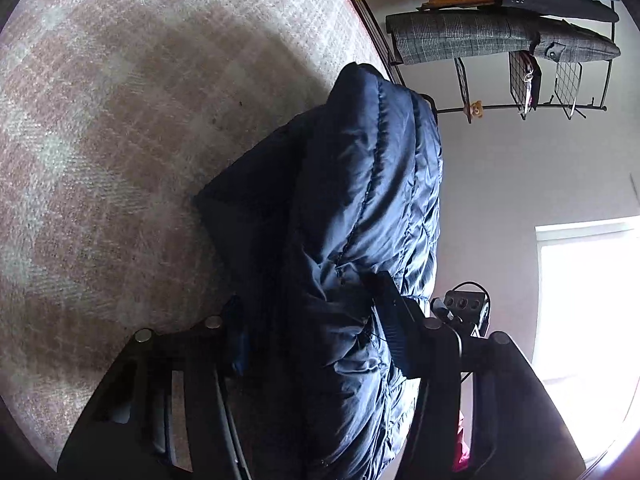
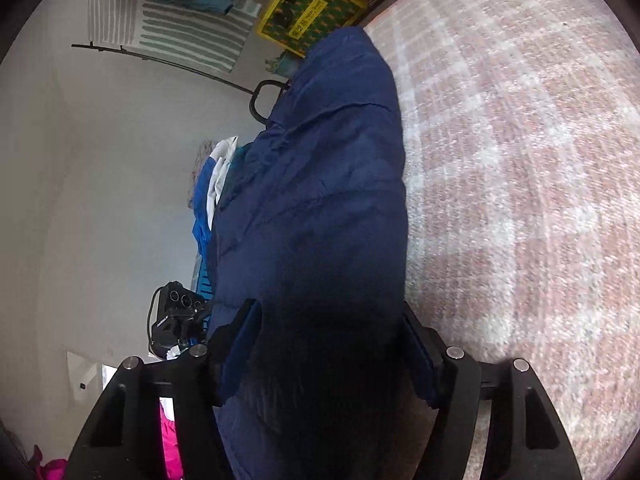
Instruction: Fold large clothes
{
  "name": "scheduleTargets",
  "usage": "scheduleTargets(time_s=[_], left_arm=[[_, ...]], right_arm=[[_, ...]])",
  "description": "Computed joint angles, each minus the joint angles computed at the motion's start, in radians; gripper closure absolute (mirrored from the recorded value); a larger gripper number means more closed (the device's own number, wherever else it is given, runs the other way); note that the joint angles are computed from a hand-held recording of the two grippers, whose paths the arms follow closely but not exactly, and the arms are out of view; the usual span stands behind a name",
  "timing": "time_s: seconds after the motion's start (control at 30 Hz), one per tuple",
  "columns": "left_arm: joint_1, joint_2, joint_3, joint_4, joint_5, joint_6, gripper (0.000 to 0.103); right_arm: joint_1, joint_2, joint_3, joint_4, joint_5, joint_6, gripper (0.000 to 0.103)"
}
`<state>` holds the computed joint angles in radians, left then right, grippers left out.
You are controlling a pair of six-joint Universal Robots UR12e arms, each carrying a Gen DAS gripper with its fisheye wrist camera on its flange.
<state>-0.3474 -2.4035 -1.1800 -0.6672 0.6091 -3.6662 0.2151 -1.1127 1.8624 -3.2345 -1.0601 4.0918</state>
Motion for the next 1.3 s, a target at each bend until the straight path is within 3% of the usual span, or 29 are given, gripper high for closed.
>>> scheduleTargets(time_s=[0.1,0.23,0.33,0.57,0.67,0.93,1.3], left_arm=[[-0.009,-0.005,0.017,-0.009,0.024,0.003,0.062],[-0.026,0.019,0.015,-0.029,0.123,0.085,0.073],[-0.041,0.038,0.013,-0.025,0.195,0.147,0.080],[-0.052,0.088,-0.039,0.035,0.250,0.194,0.087],[-0.051,0.115,-0.069,0.048,0.267,0.218,0.088],[-0.033,0.172,-0.132,0.079,0.277,0.228,0.088],[0.015,0.208,-0.125,0.110,0.283,0.257,0.088]], right_arm=[[0.012,0.010,-0.039,0.069,-0.019,-0.028,0.035],[0.028,0.001,-0.071,0.175,-0.085,-0.062,0.060],[0.043,-0.016,-0.086,0.232,-0.141,-0.092,0.073],[0.111,-0.040,-0.213,0.540,-0.342,-0.283,0.082],[0.131,-0.032,-0.265,0.616,-0.391,-0.321,0.083],[0.170,-0.036,-0.323,0.661,-0.463,-0.368,0.084],[0.215,0.004,-0.447,0.654,-0.545,-0.418,0.085]])
